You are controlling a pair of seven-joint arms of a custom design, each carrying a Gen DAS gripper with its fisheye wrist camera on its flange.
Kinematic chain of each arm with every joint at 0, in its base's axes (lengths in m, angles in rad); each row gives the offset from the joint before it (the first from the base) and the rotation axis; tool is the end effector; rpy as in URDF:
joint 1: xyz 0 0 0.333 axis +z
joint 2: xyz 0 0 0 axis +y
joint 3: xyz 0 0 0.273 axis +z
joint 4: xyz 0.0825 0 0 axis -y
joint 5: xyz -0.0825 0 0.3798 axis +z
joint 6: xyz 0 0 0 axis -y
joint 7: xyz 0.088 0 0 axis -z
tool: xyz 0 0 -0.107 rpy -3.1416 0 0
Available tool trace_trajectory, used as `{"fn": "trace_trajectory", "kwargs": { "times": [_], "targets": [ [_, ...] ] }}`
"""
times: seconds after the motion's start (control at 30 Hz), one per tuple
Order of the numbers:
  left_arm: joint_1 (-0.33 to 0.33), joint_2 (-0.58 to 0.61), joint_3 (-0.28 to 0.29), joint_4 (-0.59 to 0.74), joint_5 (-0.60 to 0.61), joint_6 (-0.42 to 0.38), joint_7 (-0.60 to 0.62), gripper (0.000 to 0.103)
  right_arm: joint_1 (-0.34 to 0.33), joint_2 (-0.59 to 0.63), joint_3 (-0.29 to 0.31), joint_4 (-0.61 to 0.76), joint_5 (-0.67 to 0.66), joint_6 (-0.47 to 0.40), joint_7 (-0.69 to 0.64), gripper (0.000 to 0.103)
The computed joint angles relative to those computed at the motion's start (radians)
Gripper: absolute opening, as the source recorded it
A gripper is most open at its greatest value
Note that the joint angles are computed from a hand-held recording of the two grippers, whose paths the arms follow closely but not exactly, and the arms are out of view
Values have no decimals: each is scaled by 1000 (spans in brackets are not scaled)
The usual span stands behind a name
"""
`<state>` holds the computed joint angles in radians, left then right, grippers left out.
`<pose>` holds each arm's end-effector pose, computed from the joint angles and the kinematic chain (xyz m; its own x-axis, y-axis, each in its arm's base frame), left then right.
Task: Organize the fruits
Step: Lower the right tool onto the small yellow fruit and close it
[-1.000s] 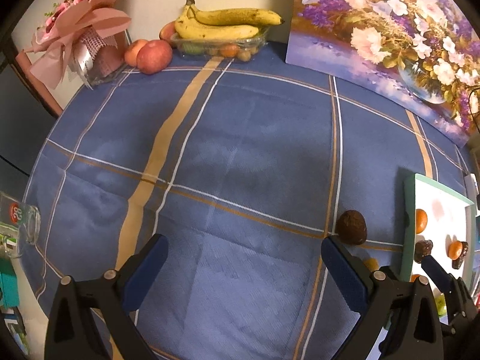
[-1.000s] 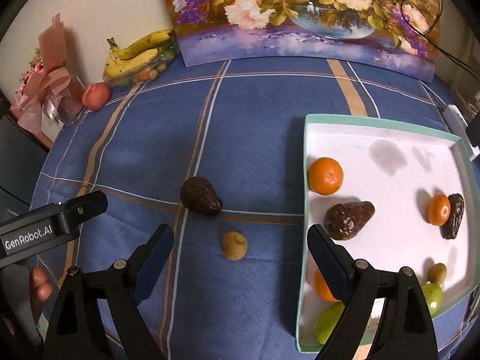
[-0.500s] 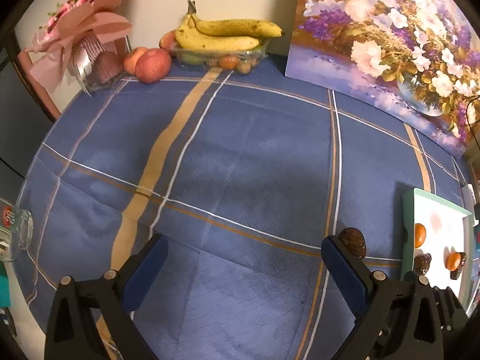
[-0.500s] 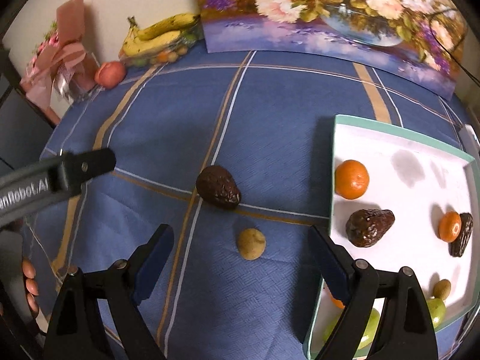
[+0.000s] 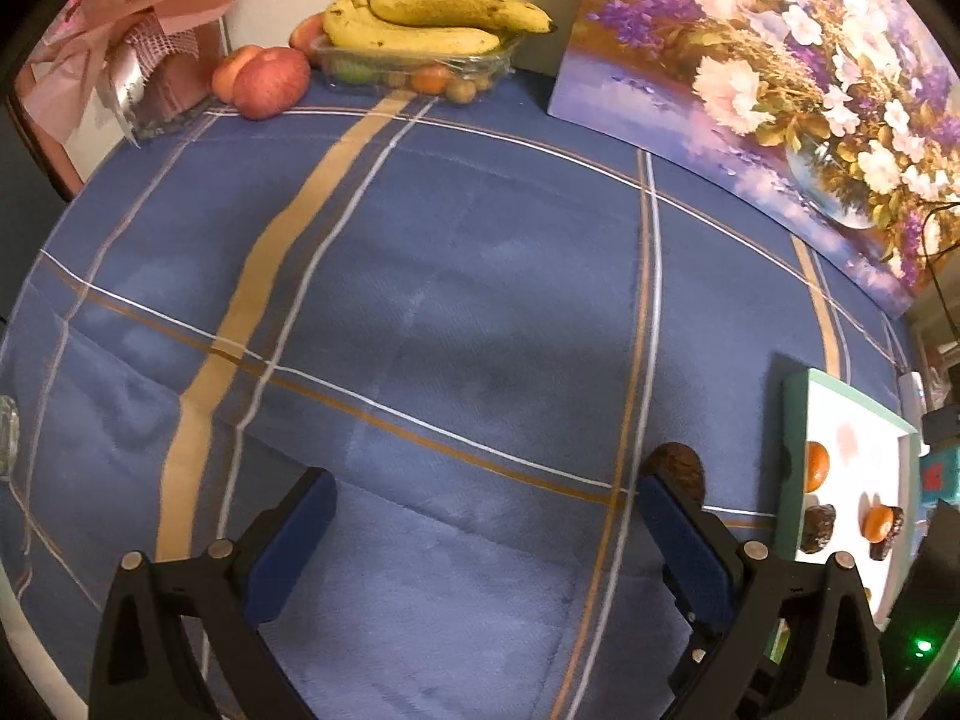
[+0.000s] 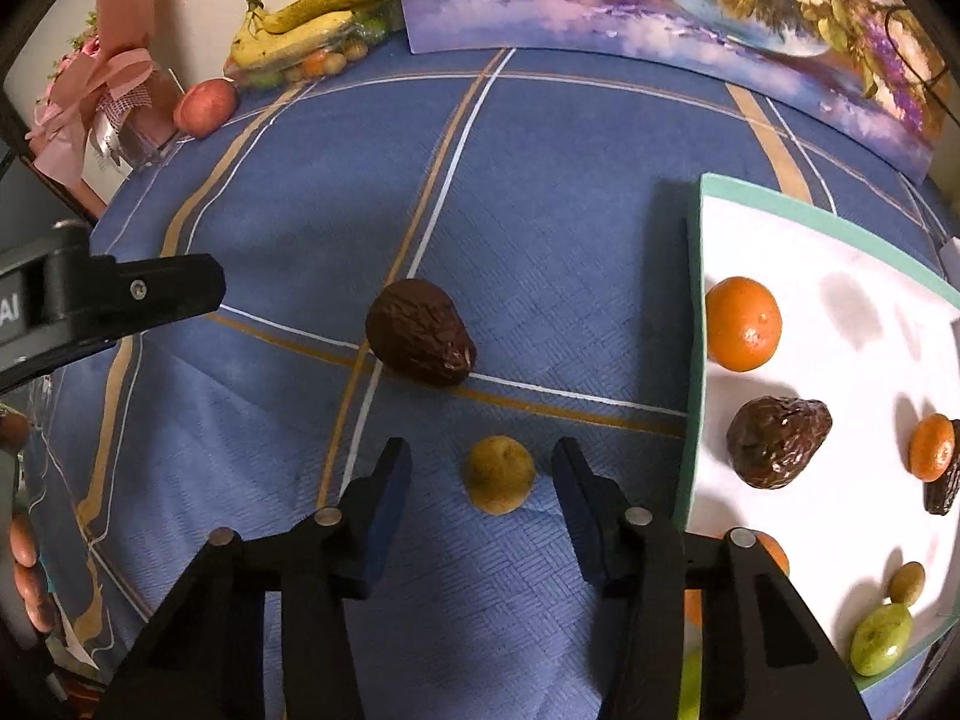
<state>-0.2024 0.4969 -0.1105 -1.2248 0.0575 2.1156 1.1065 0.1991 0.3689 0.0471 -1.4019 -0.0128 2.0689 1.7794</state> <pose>0.6840 -0.1996 0.4946 0.1222 -0.9780 0.1692 -0.9212 -0.1752 -0.3473 0.6603 0.1603 0.4871 0.0458 -0.9968 -0.0652 -0.9577 -0.0252 -0.2868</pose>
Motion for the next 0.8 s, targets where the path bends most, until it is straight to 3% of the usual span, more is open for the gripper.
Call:
{"fn": "trace_trajectory", "kwargs": {
  "times": [0.1,0.2,0.43,0.63,0.8],
  "targets": [
    [1,13,-9,17,-16,5,14,100,3,11,-3,15,-11,-10,7,40],
    [-1,20,-16,26,-30,13,33,96,1,14,-4,22,-10,-12,16,24],
    [2,61,-37,73,-94,16,75,85,-20,-35,-3,-22,29,18,15,24],
    [-3,121,-58,144,-149,-2,132,61,-35,-82,-15,-46,39,69,44,24],
    [-32,196,-54,248,-146,-42,150,55,-51,-136,-25,-89,41,96,65,24]
  ]
}}
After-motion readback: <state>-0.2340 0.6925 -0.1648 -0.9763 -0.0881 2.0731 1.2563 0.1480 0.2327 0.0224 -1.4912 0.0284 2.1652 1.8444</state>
